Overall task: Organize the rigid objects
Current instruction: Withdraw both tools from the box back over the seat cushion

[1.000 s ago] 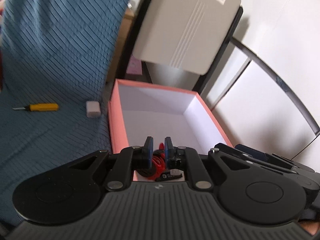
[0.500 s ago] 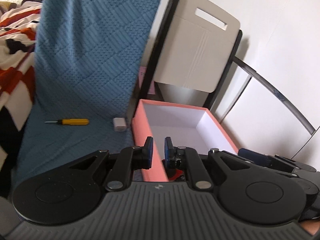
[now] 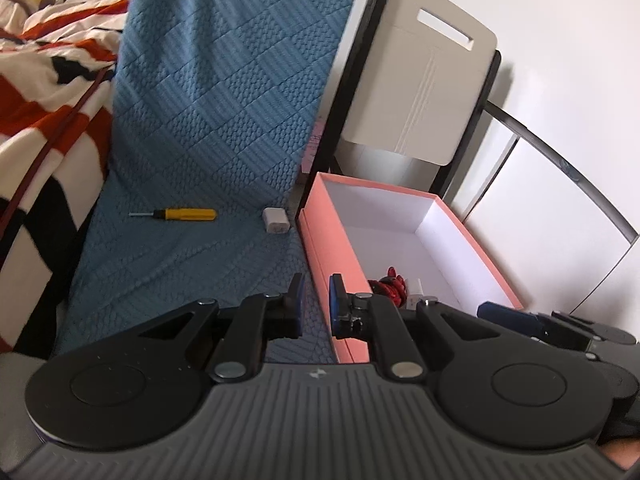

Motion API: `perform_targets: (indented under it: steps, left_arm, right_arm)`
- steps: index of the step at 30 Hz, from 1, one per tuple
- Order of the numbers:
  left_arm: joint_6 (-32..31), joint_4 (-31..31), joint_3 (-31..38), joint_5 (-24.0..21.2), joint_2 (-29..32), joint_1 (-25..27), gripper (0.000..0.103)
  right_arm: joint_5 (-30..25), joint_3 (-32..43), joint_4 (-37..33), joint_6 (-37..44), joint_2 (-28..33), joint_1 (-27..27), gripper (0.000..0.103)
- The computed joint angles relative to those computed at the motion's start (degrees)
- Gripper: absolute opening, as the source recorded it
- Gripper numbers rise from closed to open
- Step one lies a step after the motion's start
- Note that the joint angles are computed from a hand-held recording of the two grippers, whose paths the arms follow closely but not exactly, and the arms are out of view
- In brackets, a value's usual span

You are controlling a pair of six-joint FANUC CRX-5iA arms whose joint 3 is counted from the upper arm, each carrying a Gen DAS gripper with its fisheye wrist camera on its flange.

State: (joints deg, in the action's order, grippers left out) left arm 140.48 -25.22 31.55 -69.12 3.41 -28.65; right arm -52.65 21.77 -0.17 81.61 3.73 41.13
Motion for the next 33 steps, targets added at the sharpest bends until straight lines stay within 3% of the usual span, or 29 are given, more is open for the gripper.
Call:
perform_targets:
  steps: [6,8,13,16,20,30,33]
  left_arm:
    - [1.79,-0.15,-3.63,0.13,-2.91,0.82,0.013]
    - [2.57,0.24,-5.11,0.65,-3.84,1.58,0.019]
    - [1.67,2.2,-8.46,3.02,-5.31,4.19,0.02]
    - [0.26,3.38,-9.87,4.23,-5.65,6.06,0.02]
    - [-0.98,4.77,-11.42,5.84,-5.59,8.84,0.03]
    - [-0.96,6.39,-17.23,13.8,-3.81,15.04,0.032]
    - [-2.66,7.42,-17.93,13.96,-2.72,16.65,0.032]
  right_arm:
    - [-0.7,-1.55,2.91,-2.7,-0.89,1.76,0.054]
    - [-0.89,-1.64,3.67,-3.37,-0.74,2.21,0.054]
    - [-1.1,-0.61,4.49,-2.66,0.77,3.15,0.054]
    - [-1.22,0.81,4.35,-1.69,2.33,3.49,0.054]
    - [-1.64,3.5,4.37,-1.33,5.19,3.72,0.054]
    - [-0.28,8.97,4.76,-1.63,12.63,3.79,0.054]
    - [-0.53,10.91,4.52,-1.13,14.89,3.84,0.054]
